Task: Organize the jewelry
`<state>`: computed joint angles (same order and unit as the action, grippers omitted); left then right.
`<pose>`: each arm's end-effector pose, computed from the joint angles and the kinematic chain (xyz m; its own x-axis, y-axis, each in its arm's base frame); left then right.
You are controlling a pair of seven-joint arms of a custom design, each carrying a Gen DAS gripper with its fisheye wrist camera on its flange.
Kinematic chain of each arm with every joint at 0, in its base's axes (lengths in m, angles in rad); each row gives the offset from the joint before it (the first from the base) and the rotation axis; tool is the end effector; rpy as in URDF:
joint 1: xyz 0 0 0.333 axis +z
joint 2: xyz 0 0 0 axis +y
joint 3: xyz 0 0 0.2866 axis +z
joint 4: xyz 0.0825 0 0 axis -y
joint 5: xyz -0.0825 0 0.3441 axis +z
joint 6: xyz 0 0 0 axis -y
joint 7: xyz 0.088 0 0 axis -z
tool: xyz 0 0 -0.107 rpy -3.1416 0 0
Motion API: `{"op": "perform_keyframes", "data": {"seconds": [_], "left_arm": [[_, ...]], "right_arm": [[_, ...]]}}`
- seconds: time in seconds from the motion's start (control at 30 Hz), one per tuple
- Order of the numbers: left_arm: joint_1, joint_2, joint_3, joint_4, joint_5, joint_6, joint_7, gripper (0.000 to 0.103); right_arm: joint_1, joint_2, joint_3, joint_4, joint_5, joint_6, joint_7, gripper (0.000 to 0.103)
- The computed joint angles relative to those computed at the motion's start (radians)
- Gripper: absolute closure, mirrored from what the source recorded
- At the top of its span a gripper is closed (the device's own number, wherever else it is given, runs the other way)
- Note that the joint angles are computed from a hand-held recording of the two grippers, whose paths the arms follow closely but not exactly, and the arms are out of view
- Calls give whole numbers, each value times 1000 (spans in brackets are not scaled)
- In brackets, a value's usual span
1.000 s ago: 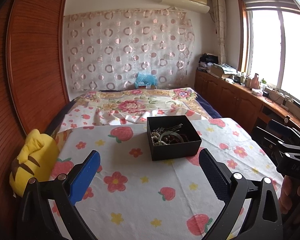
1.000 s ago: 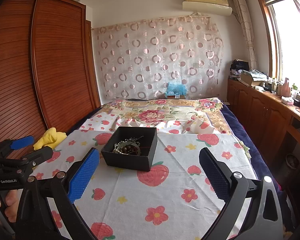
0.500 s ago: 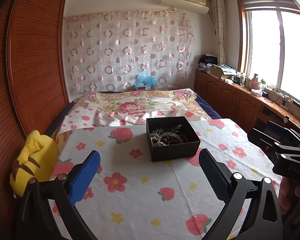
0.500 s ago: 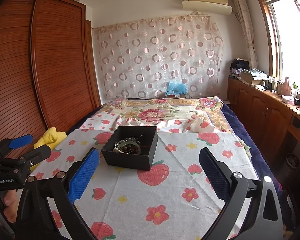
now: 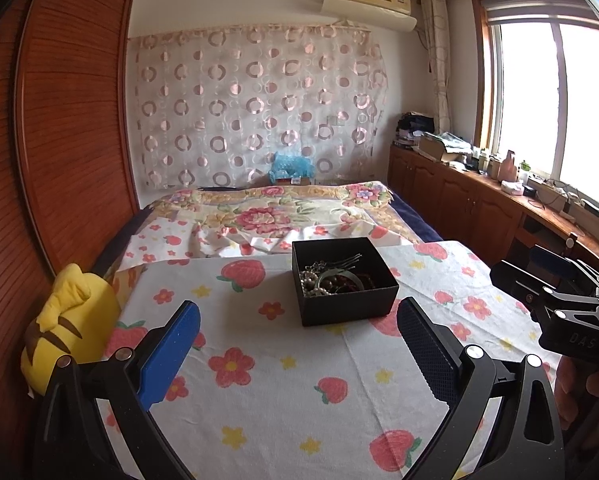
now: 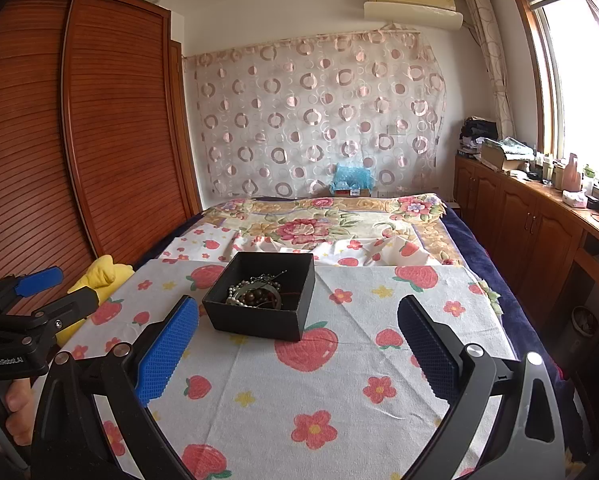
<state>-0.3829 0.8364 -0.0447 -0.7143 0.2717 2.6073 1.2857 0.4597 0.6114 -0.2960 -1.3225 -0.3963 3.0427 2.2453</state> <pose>0.6849 -0.2974 0.5769 -0.2654 -0.9641 0.0114 -0.4626 0.1170 -0.8788 0.6831 0.2104 0.5080 0.0645 -0.9954 -0.0712 -0.4120 0.0384 -0.9104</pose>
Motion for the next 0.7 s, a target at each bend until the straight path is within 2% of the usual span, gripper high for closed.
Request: {"op": "perform_keyframes", "data": {"seconds": [0.7], "left_arm": [[0,-8,1,-18,4,11,-5,8]], "right_arm": [[1,-3,-1,-5,4,3,-4,3]]}}
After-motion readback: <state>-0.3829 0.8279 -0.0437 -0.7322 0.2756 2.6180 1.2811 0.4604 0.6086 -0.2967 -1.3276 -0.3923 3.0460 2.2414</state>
